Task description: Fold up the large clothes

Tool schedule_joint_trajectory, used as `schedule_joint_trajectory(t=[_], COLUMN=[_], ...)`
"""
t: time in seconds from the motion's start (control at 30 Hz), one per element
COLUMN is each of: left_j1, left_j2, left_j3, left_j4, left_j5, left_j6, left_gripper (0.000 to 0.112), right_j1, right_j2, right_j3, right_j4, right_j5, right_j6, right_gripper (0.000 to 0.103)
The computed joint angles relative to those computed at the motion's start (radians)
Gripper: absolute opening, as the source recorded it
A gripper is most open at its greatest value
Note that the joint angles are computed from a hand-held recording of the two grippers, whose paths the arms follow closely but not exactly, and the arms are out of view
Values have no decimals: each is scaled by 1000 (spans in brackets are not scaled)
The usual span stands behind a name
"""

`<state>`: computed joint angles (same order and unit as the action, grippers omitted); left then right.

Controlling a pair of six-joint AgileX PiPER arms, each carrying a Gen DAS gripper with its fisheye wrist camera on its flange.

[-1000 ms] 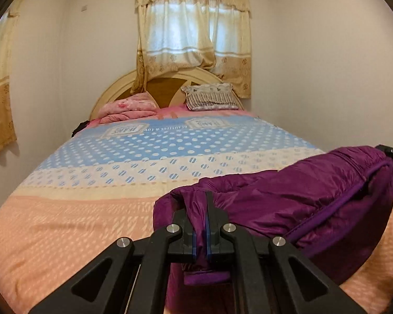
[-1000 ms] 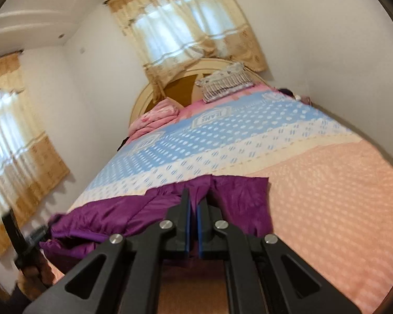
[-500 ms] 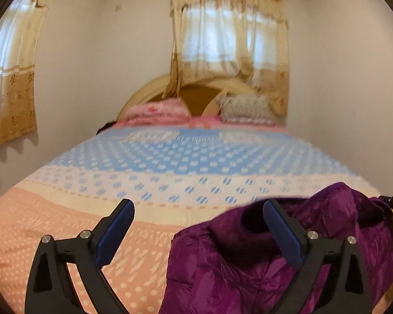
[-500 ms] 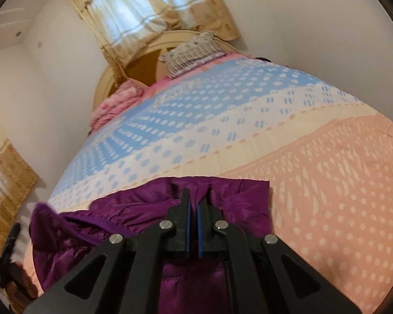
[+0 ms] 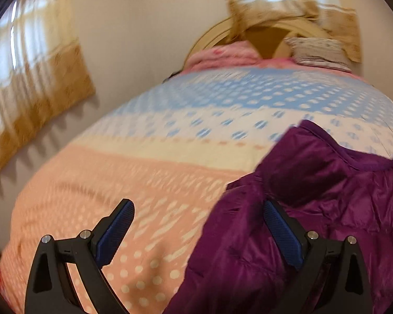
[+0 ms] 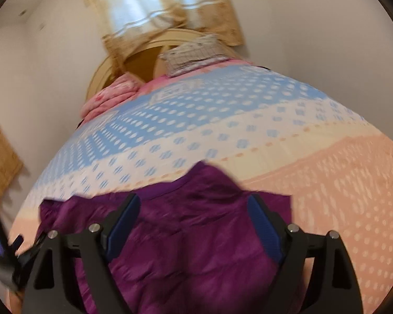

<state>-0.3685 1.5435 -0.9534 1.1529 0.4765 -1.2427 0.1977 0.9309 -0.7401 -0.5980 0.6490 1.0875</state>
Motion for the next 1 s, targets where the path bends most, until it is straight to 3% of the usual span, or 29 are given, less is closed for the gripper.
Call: schedule_joint_trajectory(t=[0.07, 0.1, 0.13, 0.27, 0.4, 0.47, 0.5, 0.6, 0.73, 0.8, 0.9, 1.0], left_j1=[21, 24, 10, -87, -211, -230, -228, -181, -145, -117, -97, -104], left_j2=[-15, -44, -78, -154, -14, 72, 138, 231, 256, 275, 282, 276], left_j3=[-32, -26, -12, 0, -73, -119, -158, -238, -257, -284, -302, -300], left_j4=[-148, -189, -191, -105, 74, 82, 60, -69, -140, -264, -371, -374], left_j5=[-2, -19, -27, -53, 67, 126, 159, 158, 99, 66, 55, 66], left_j6=[116, 146, 135, 71, -52, -53, -33, 71, 128, 247, 333, 339], left_gripper=[99, 99, 99, 99, 99, 99, 99, 99, 99, 99, 101, 101], right_j1=[88, 122, 143, 148, 108, 91, 88, 62, 55, 47, 13, -7], right_j2=[91, 132, 159, 296, 366, 376, 380, 391, 402, 410, 418, 419], right_j3=[-45, -63, -72, -129, -142, -132, -126, -101, -87, -84, -80, -75], right_j4=[22, 7, -18, -74, -120, -144, -163, -186, -216, -222, -198, -171], right_j5=[14, 25, 33, 54, 72, 72, 73, 41, 14, 0, -46, -70], right_j6=[-62, -60, -40, 18, 64, 92, 113, 153, 194, 202, 182, 165], right_gripper=[55, 36, 32, 32, 32, 32, 32, 32, 32, 32, 32, 32])
